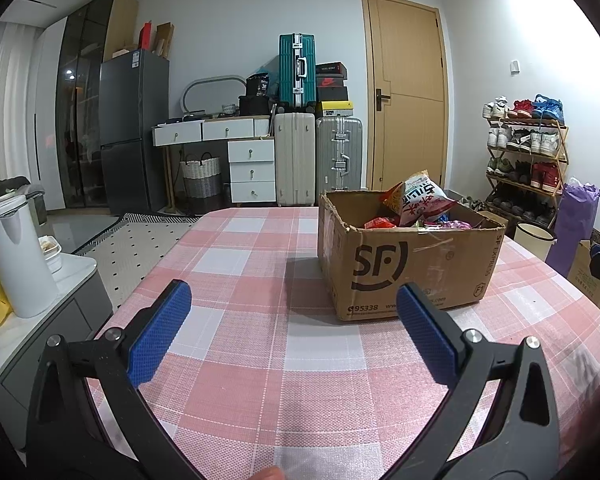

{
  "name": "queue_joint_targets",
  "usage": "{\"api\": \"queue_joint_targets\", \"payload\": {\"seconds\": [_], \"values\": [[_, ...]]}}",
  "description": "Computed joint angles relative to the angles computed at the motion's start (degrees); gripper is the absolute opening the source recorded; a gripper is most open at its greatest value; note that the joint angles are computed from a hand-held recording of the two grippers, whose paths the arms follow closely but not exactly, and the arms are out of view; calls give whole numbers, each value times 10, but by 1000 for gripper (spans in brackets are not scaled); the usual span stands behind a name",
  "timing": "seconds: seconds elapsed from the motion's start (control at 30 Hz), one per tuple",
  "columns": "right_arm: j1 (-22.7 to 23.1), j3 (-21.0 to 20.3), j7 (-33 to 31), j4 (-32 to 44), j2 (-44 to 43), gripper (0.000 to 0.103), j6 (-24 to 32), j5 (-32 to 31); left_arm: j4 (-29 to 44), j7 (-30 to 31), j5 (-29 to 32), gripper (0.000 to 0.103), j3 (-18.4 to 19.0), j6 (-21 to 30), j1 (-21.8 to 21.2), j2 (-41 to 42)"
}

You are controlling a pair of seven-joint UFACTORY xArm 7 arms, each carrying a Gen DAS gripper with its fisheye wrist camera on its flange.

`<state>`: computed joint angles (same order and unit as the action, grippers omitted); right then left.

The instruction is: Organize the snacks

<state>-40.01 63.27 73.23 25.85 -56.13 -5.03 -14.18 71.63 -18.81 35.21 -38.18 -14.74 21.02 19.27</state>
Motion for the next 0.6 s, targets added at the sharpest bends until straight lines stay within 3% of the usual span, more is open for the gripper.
{"api": "queue_joint_targets", "payload": {"seconds": [0.6], "values": [[-2, 1, 1, -1, -1, 103, -2, -1, 0, 6, -8, 102, 11, 0, -12, 0]]}}
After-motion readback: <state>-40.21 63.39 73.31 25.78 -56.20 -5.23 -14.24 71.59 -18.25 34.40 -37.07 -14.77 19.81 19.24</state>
